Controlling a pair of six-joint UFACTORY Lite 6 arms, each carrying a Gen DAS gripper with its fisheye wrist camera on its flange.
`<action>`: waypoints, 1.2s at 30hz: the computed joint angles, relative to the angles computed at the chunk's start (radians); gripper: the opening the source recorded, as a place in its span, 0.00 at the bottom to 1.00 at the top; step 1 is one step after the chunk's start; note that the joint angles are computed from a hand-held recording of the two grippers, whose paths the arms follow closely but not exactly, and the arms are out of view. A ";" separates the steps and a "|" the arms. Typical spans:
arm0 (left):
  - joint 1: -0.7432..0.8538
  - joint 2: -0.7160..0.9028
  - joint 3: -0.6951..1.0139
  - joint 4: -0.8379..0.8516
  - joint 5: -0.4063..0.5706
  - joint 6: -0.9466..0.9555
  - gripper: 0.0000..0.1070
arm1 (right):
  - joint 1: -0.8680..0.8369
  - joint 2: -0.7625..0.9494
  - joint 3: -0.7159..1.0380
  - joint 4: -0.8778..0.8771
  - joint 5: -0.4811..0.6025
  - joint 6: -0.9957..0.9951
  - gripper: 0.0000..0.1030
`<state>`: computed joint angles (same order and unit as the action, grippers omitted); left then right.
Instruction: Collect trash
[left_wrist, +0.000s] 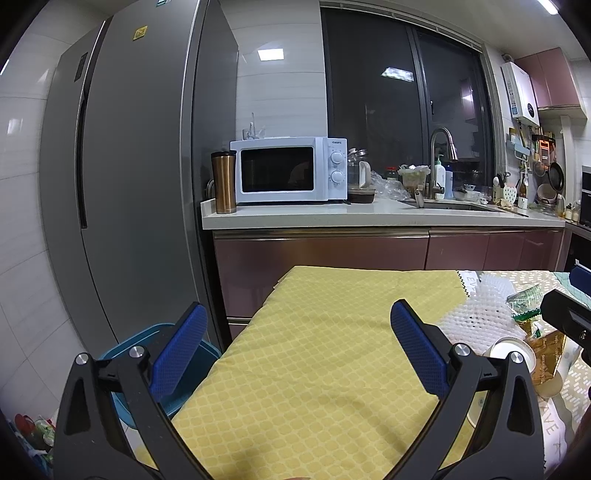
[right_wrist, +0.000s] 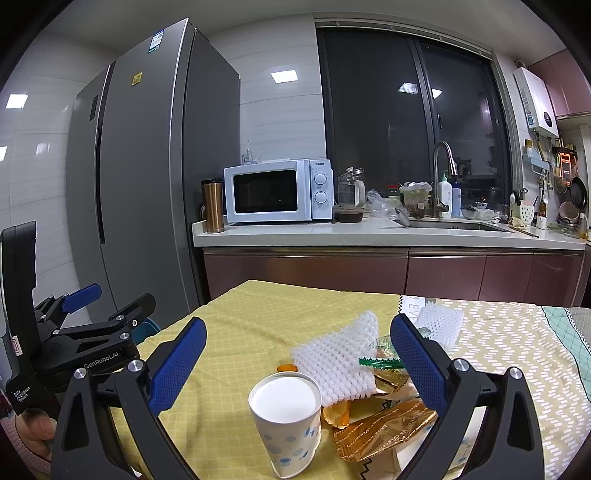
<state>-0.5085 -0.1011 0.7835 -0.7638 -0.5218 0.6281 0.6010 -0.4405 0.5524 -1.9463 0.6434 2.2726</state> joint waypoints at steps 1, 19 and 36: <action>-0.001 0.001 0.001 -0.002 0.000 0.001 0.92 | -0.001 -0.001 -0.001 -0.001 -0.001 0.001 0.94; 0.001 0.001 0.001 0.008 0.000 -0.008 0.92 | -0.006 0.015 -0.007 -0.044 -0.004 0.047 0.94; -0.001 0.020 -0.004 0.047 -0.012 -0.048 0.92 | -0.008 0.010 -0.014 -0.057 -0.013 0.062 0.94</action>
